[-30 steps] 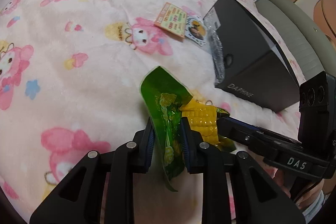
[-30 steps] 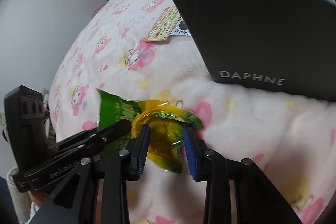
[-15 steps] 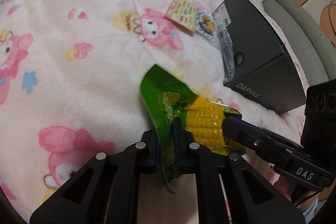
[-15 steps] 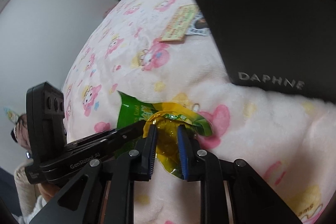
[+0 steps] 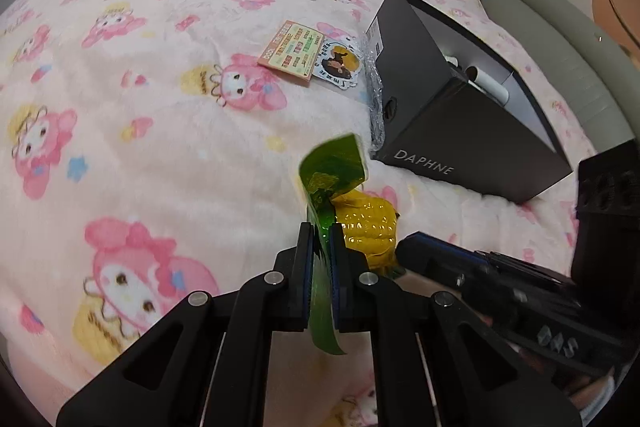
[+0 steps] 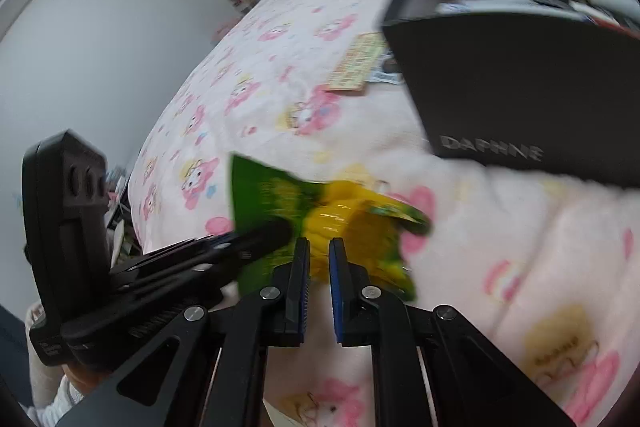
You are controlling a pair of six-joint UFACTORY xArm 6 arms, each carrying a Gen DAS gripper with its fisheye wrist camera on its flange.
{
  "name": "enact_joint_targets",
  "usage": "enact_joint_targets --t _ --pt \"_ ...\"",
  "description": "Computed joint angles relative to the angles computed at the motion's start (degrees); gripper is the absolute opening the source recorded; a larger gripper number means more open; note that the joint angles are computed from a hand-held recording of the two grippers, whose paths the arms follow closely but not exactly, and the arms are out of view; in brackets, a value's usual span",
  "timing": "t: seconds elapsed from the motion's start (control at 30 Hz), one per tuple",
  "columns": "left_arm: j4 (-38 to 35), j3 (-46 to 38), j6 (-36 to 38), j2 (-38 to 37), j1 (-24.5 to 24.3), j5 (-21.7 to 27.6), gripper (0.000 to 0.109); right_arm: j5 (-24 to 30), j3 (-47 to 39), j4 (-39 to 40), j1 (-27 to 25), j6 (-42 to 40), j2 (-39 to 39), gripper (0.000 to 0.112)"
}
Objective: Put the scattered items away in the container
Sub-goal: 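Carry the corn snack bag over the DAPHNE box and lower it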
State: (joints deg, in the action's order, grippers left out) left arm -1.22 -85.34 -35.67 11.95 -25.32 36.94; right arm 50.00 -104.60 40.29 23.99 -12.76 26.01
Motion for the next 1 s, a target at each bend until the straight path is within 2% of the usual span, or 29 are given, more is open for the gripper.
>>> enact_joint_targets --t 0.13,0.2,0.27,0.33,0.43,0.6,0.67,0.77,0.87,0.9,1.0 --pt "-4.64 3.86 -0.15 -2.18 0.34 -2.85 0.005 1.41 -0.74 1.64 -1.67 1.61 1.22 0.012" --pt "-5.03 4.28 -0.68 -2.14 0.75 -2.23 0.005 2.3 -2.34 1.18 -1.71 2.38 2.54 0.021" --pt "-6.63 4.45 -0.34 -1.68 1.34 -1.75 0.006 3.77 -4.2 1.01 -1.63 2.63 4.08 0.038" --pt "-6.57 3.86 -0.65 -0.77 1.65 -0.86 0.006 4.31 -5.03 0.64 -1.29 2.62 5.01 0.046" --pt "-3.02 1.97 -3.01 1.09 1.51 0.81 0.008 2.0 -3.0 2.23 -1.14 1.16 4.5 0.047" --pt "-3.06 4.72 -4.21 0.4 1.82 -2.87 0.009 0.94 -1.2 4.7 -1.81 0.65 3.78 0.043" --pt "-5.96 6.5 -2.88 0.07 2.39 -4.72 0.015 0.64 -1.29 3.5 -1.68 1.76 3.92 0.043" --pt "-13.05 8.24 1.51 0.03 3.15 -6.83 0.015 0.67 -2.54 2.85 -1.38 2.79 5.14 0.043" --pt "-14.27 8.57 2.57 0.06 3.31 -6.99 0.013 0.28 -4.39 3.97 -1.02 2.8 6.88 0.043" --pt "-14.27 8.65 2.55 0.13 3.29 -7.03 0.013 0.46 -5.33 4.9 -1.02 2.4 7.64 0.043" --pt "-13.45 8.84 1.34 0.01 3.07 -7.14 0.008 5.31 -10.84 9.8 -2.0 0.81 11.54 0.042"
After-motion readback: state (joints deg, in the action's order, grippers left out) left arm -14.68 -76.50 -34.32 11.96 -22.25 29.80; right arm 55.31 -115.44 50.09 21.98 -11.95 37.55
